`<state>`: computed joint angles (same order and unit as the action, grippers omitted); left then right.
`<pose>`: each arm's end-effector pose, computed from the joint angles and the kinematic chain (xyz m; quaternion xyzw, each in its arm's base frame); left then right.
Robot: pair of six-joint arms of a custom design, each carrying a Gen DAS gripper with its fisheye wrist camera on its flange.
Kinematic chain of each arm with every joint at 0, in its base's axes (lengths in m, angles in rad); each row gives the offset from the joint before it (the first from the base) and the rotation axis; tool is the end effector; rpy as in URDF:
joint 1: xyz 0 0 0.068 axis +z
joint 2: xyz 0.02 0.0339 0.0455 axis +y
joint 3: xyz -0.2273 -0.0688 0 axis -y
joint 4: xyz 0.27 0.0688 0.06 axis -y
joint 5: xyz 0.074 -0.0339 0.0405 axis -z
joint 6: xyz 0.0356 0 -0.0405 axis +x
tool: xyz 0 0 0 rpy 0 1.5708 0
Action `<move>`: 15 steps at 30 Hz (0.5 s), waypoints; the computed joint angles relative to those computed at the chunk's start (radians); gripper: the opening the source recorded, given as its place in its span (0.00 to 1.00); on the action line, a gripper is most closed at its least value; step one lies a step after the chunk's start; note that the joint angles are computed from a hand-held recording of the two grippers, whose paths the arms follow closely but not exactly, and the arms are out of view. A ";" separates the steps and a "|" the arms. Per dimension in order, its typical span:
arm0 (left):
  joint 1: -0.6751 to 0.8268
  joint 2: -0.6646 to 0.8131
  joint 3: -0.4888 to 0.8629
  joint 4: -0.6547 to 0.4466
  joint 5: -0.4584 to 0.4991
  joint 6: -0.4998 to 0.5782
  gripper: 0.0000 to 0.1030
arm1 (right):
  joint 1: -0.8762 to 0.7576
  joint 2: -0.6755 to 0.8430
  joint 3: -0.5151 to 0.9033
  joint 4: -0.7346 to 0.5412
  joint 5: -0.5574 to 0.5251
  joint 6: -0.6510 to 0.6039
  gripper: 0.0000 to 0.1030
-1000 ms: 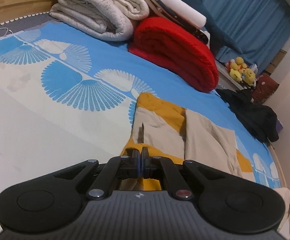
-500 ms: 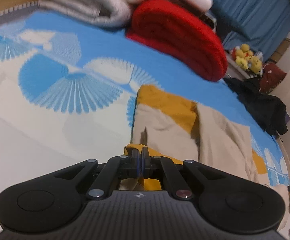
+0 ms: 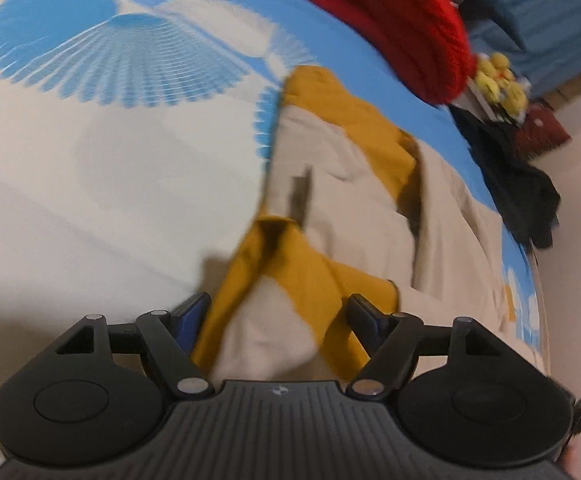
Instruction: Fold large clothes
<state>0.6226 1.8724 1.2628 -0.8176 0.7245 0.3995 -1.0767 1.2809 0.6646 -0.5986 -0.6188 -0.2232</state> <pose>0.3043 0.1894 0.1255 -0.0786 0.9297 -0.2755 0.2314 0.1348 -0.2067 0.1277 0.3390 0.8757 0.1365 0.3156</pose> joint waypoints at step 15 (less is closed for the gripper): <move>0.059 -0.240 -0.080 -0.135 0.045 0.178 0.12 | -0.095 -0.122 0.073 -0.227 -0.087 -0.045 0.04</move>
